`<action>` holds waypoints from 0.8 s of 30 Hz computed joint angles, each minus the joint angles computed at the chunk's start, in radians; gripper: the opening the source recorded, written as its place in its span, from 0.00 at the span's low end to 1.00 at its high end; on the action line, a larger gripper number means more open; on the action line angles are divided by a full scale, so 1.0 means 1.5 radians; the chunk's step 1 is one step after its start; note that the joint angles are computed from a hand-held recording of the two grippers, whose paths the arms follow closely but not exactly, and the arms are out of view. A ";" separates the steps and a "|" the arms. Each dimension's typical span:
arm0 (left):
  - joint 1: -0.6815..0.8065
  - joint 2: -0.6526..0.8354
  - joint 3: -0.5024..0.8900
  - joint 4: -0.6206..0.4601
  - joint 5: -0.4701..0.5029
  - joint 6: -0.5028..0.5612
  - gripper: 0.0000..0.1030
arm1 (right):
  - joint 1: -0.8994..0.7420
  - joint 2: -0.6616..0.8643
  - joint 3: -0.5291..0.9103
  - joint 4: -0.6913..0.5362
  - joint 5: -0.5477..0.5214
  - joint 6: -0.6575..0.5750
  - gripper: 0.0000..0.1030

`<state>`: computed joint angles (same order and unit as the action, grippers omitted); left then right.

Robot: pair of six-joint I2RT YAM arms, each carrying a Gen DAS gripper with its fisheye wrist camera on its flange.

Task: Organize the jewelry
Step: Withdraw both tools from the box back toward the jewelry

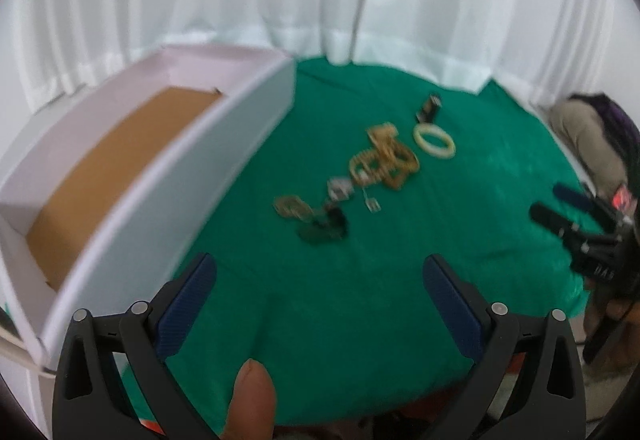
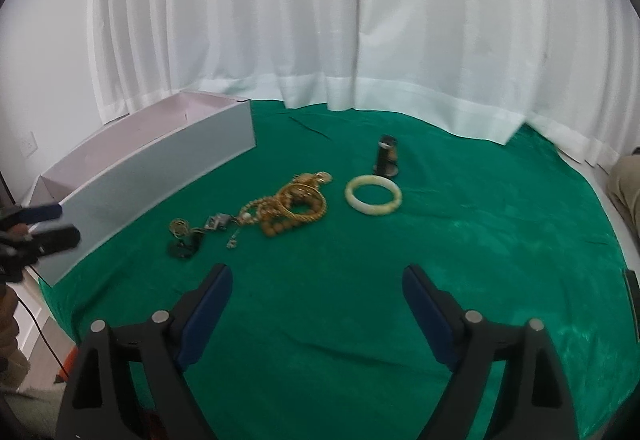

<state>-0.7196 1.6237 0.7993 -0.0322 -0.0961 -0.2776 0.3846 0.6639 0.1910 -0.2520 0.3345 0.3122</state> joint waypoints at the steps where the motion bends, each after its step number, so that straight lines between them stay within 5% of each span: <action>1: -0.006 0.006 -0.003 0.001 0.005 -0.008 1.00 | -0.007 -0.036 -0.011 -0.020 -0.004 0.001 0.86; 5: -0.021 0.014 -0.007 0.000 -0.027 -0.023 1.00 | 0.000 -0.142 -0.039 -0.094 0.006 0.020 0.86; 11: -0.009 -0.007 -0.034 0.023 -0.050 -0.031 1.00 | 0.052 -0.163 -0.053 -0.110 0.026 0.022 0.87; 14: -0.007 -0.008 -0.045 0.035 -0.070 -0.019 1.00 | 0.132 -0.204 -0.070 -0.128 0.096 0.047 0.87; 24: -0.004 0.017 -0.062 0.048 -0.086 -0.027 1.00 | 0.208 -0.061 -0.050 -0.098 0.121 0.126 0.87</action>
<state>-0.7254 1.6485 0.7057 0.0393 -0.2255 -0.3180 0.6965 0.5730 0.1166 -0.3997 0.5155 0.5018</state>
